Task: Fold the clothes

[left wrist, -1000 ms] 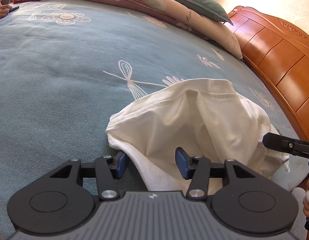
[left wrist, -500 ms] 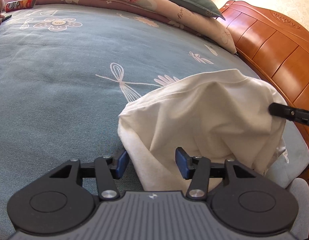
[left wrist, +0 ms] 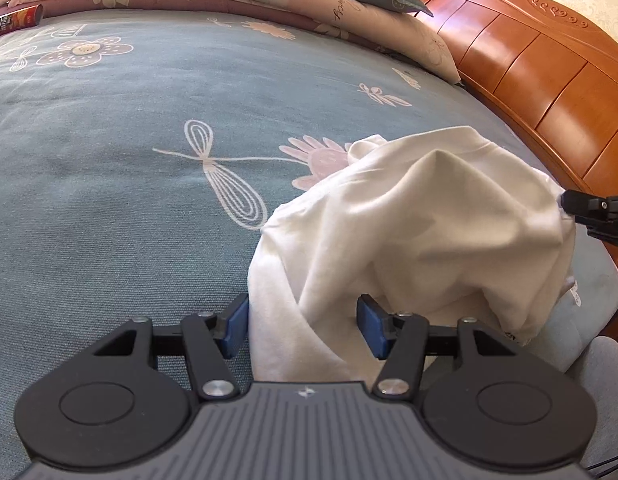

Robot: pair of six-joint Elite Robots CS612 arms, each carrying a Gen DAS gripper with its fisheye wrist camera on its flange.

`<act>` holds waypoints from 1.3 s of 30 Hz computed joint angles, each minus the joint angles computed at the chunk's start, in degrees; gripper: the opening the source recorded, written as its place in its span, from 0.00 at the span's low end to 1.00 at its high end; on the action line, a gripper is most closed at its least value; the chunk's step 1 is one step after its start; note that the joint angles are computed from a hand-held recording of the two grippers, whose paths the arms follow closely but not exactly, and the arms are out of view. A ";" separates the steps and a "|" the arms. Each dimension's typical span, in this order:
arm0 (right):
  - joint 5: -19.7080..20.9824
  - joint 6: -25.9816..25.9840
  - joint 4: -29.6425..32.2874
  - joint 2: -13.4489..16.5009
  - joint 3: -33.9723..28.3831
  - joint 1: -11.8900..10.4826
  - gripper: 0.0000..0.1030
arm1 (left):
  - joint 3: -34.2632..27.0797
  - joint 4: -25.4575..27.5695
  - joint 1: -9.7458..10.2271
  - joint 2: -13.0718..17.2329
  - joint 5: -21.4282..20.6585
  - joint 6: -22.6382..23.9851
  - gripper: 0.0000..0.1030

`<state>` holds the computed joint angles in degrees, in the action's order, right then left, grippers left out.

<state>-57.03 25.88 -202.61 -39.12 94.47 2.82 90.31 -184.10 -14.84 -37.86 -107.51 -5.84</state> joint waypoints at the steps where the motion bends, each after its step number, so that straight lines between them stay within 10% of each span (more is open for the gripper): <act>1: 0.86 0.88 0.18 0.37 -0.38 -0.03 0.15 | -0.01 -0.02 -0.03 -0.01 0.03 0.02 0.55; 16: -5.42 -7.33 0.50 -3.50 3.40 -0.09 0.08 | 0.54 -0.48 0.16 -0.32 -0.71 -0.27 0.55; 29: -4.69 -1.64 -2.30 -5.48 9.18 -3.95 0.06 | 0.02 -0.55 -0.34 -0.89 -3.46 4.52 0.53; 39: -3.21 1.39 -1.48 -3.76 8.05 -3.23 0.17 | -7.18 -7.37 4.93 5.85 -23.52 -18.39 0.53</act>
<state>-60.24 27.28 -204.09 -42.88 102.52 -0.41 83.13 -191.47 -9.91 -32.01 -131.04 -24.22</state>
